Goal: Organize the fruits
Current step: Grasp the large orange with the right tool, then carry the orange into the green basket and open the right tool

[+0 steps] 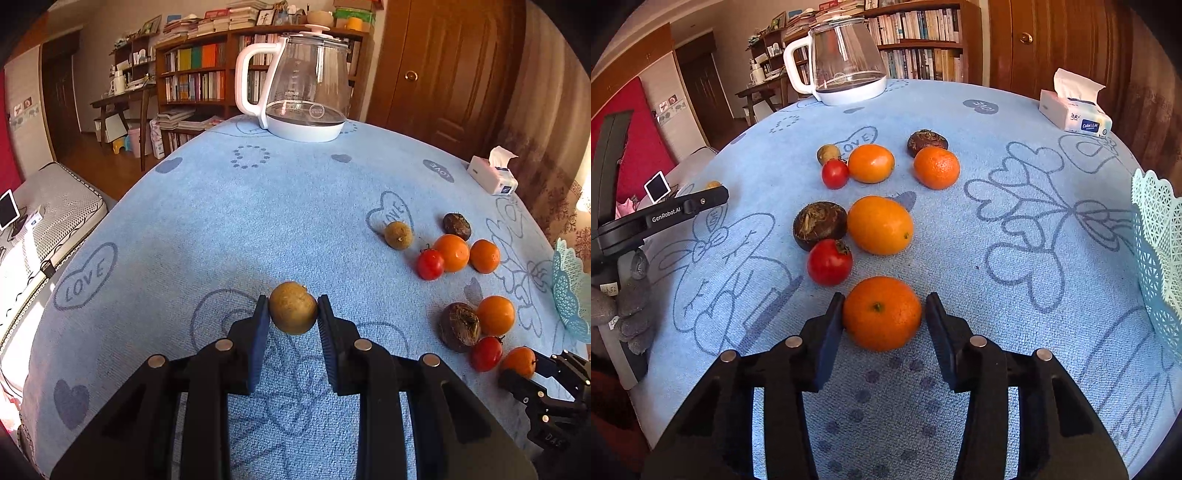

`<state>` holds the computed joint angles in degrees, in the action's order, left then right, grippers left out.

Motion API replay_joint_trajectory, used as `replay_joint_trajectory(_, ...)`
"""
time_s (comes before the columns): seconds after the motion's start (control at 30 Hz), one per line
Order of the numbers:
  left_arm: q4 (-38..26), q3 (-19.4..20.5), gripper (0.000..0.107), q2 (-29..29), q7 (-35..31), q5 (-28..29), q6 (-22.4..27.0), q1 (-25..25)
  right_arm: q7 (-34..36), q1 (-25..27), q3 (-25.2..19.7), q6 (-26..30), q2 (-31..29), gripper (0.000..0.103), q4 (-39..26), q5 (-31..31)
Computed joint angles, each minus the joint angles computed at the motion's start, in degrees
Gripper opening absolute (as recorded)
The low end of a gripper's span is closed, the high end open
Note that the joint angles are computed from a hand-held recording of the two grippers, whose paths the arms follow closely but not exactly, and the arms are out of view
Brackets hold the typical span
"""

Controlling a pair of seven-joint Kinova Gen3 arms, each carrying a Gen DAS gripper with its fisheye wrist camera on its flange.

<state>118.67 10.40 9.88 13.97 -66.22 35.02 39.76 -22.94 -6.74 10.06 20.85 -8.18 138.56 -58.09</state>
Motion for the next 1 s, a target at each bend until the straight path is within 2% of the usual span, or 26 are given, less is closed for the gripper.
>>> replay_joint_trajectory(0.07, -0.02, 0.03, 0.027, 0.10, 0.12, -0.08, 0.06, 0.10, 0.58, -0.19, 0.18, 0.05, -0.21, 0.042, 0.20, -0.45)
replay_joint_trajectory(0.3, -0.49, 0.22, 0.027, 0.22, 0.11, 0.11, 0.43, 0.47, -3.38, -2.79, -0.66, -5.02, -2.52, 0.042, 1.67, 2.01)
replay_joint_trajectory(0.47, -1.10, 0.53, 0.027, 0.29, 0.25, -0.06, 1.02, 1.34, -9.55, -3.88, -2.57, -10.62, -5.08, 0.042, 3.27, 6.44)
replay_joint_trajectory(0.67, -2.41, 0.97, 0.027, 0.51, -0.53, -0.16, 2.15, 2.34, -15.83, -3.01, -3.98, -12.98, -6.59, 0.042, 3.73, 11.84)
replay_joint_trajectory(0.83, -4.05, 1.30, 0.027, 0.93, -2.02, 0.22, 3.21, 3.16, -19.11, -4.11, -1.09, -12.67, -7.69, 0.042, 3.33, 15.14)
replay_joint_trajectory(1.0, -5.96, 1.35, 0.027, 1.69, -4.00, 0.75, 3.86, 4.28, -19.78, -8.87, 8.63, -11.33, -9.89, 0.042, 2.39, 17.12)
